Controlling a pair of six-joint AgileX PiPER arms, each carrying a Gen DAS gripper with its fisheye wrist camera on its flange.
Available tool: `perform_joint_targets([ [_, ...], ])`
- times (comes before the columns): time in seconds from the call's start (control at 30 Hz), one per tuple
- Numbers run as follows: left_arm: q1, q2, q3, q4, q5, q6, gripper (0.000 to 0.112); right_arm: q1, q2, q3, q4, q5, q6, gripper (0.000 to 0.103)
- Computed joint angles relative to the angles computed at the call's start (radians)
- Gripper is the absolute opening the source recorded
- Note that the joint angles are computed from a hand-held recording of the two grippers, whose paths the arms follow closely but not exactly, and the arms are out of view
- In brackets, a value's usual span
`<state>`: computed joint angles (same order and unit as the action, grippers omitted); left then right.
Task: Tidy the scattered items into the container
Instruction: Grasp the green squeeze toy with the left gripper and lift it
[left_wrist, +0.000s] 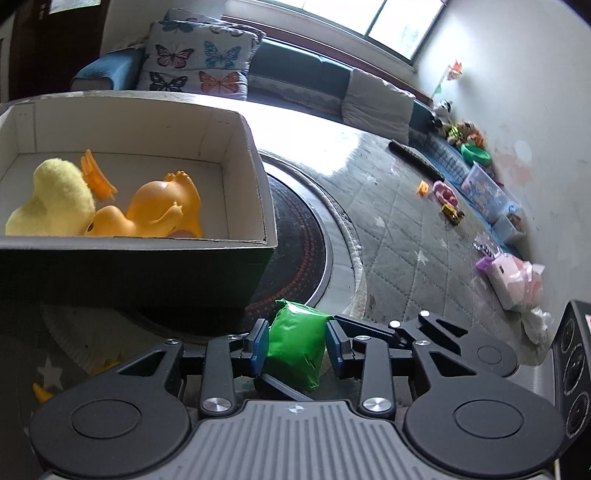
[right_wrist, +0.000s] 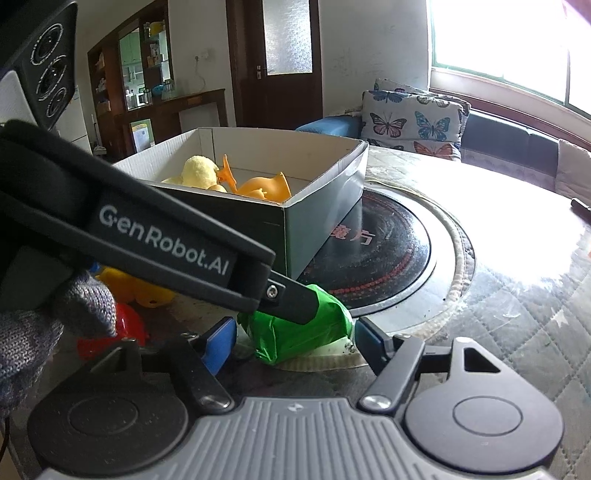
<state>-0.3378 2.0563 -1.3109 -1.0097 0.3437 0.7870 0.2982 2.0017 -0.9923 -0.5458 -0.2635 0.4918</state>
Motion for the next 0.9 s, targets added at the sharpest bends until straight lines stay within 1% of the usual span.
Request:
perform_joint_targets([
  [0.17,0.003,0.027,-0.043,0.081,0.03,-0.023,0.042,-0.002,0.009,-0.01,-0.022,-0.002,0.008,0.068],
  [0.3,0.022,0.05,-0.071,0.068,0.07,-0.016,0.043,-0.003,0.017,-0.015,-0.013,-0.009,-0.005,0.068],
  [0.4,0.026,0.055,-0.072,0.047,0.078,0.008,0.043,-0.009,0.018,-0.015,-0.041,-0.012,0.018,0.066],
  [0.47,0.029,0.054,-0.069,0.03,0.082,0.022,0.042,-0.01,0.011,-0.008,-0.031,-0.016,0.012,0.064],
  [0.6,0.046,0.029,-0.027,-0.061,0.102,0.094,0.04,-0.011,-0.023,0.027,-0.025,-0.025,0.009,0.061],
  [0.73,0.047,-0.031,0.04,-0.158,0.082,0.193,0.039,0.005,-0.074,0.075,0.091,-0.045,-0.117,0.061],
  [0.9,0.056,-0.11,0.09,-0.285,0.063,0.327,0.039,0.02,-0.144,0.099,0.191,-0.071,-0.229,0.06],
])
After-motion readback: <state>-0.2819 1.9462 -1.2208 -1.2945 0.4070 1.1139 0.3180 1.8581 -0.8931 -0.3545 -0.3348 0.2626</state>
